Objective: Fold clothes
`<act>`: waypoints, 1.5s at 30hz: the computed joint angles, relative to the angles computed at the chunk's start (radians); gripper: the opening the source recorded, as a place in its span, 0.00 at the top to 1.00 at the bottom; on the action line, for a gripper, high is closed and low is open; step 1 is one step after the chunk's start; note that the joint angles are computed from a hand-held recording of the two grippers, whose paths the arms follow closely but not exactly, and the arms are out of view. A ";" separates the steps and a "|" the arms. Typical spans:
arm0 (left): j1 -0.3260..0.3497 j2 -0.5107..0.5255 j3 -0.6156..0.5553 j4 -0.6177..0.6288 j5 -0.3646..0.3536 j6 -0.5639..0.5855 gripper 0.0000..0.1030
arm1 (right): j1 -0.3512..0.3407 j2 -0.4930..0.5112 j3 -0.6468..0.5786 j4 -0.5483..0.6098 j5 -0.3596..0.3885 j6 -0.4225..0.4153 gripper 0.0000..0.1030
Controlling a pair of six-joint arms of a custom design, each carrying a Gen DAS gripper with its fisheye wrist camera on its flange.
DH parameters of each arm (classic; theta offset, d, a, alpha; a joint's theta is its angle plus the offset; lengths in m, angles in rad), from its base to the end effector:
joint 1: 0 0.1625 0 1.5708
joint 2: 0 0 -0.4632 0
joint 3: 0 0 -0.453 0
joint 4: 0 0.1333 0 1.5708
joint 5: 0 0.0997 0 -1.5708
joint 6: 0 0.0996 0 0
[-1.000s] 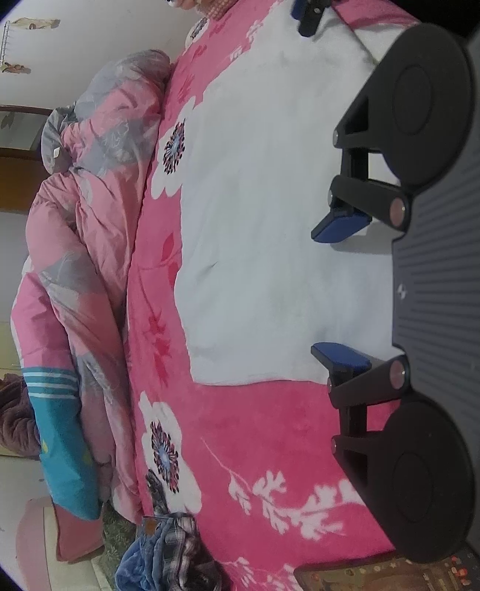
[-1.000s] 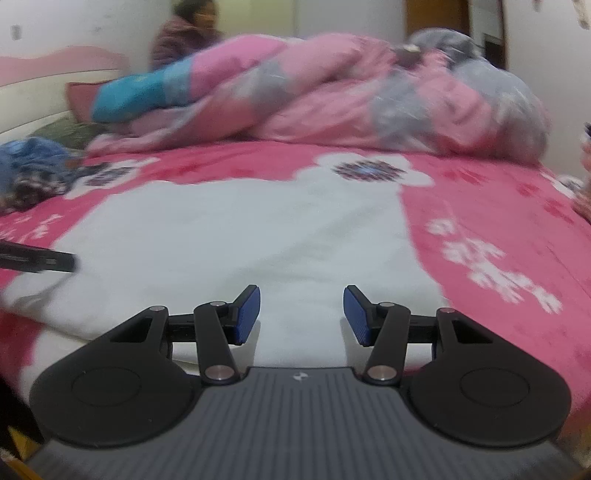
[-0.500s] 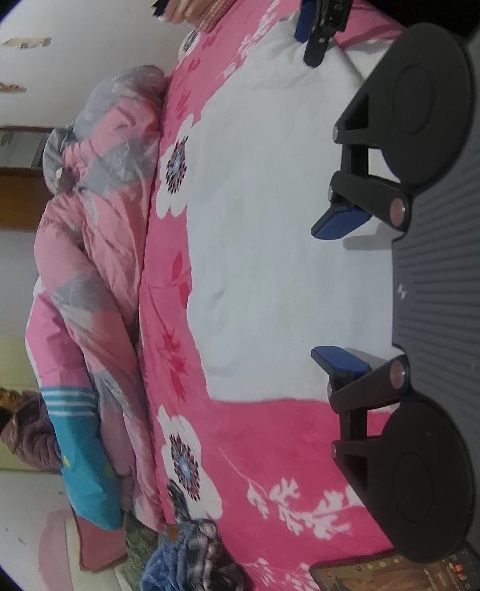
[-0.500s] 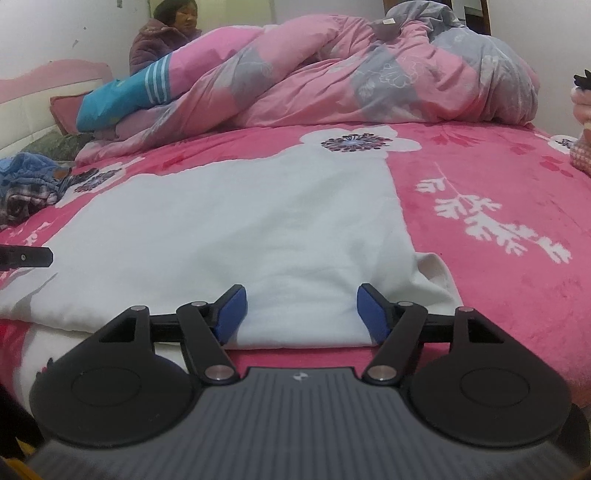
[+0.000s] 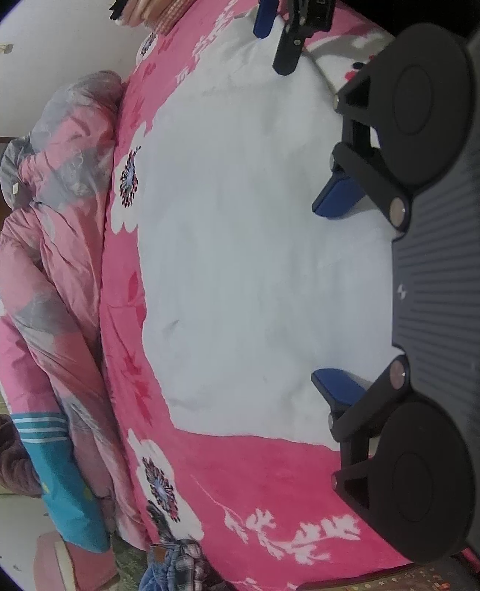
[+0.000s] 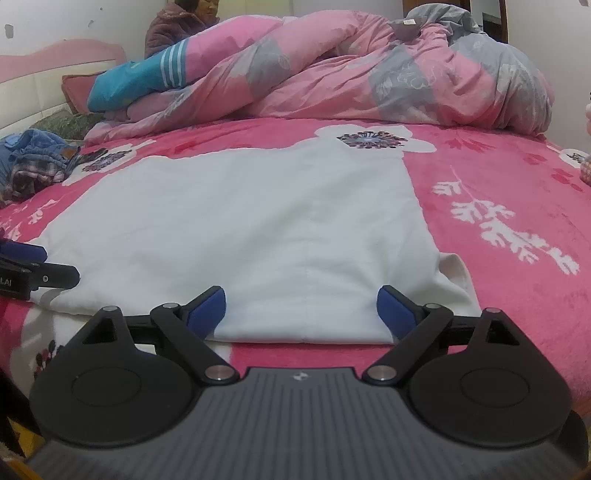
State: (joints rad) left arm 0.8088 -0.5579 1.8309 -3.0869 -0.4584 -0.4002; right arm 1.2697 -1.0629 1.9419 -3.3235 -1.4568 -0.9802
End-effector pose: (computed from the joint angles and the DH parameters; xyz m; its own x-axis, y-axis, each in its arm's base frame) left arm -0.2761 -0.6118 -0.0441 -0.6932 -0.1360 -0.7078 0.4343 0.7049 -0.5608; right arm -0.0559 -0.6676 0.2313 -0.7009 -0.3916 0.5962 -0.7036 0.5170 -0.4876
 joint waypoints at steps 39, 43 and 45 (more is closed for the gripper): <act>0.003 0.026 -0.051 -0.034 0.029 0.101 0.00 | 0.070 0.063 -0.179 0.036 -0.076 0.013 0.16; 0.016 0.015 -0.043 0.019 0.018 0.043 0.00 | 0.092 0.113 -0.228 0.089 -0.129 -0.054 0.34; 0.019 0.008 -0.032 0.006 0.011 0.040 0.00 | 0.102 0.153 -0.263 0.097 -0.204 -0.069 0.37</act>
State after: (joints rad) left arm 0.8278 -0.5494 1.7986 -3.0810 -0.4471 -0.3607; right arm 1.3721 -0.9102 1.6787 -3.2268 -1.6609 -1.0487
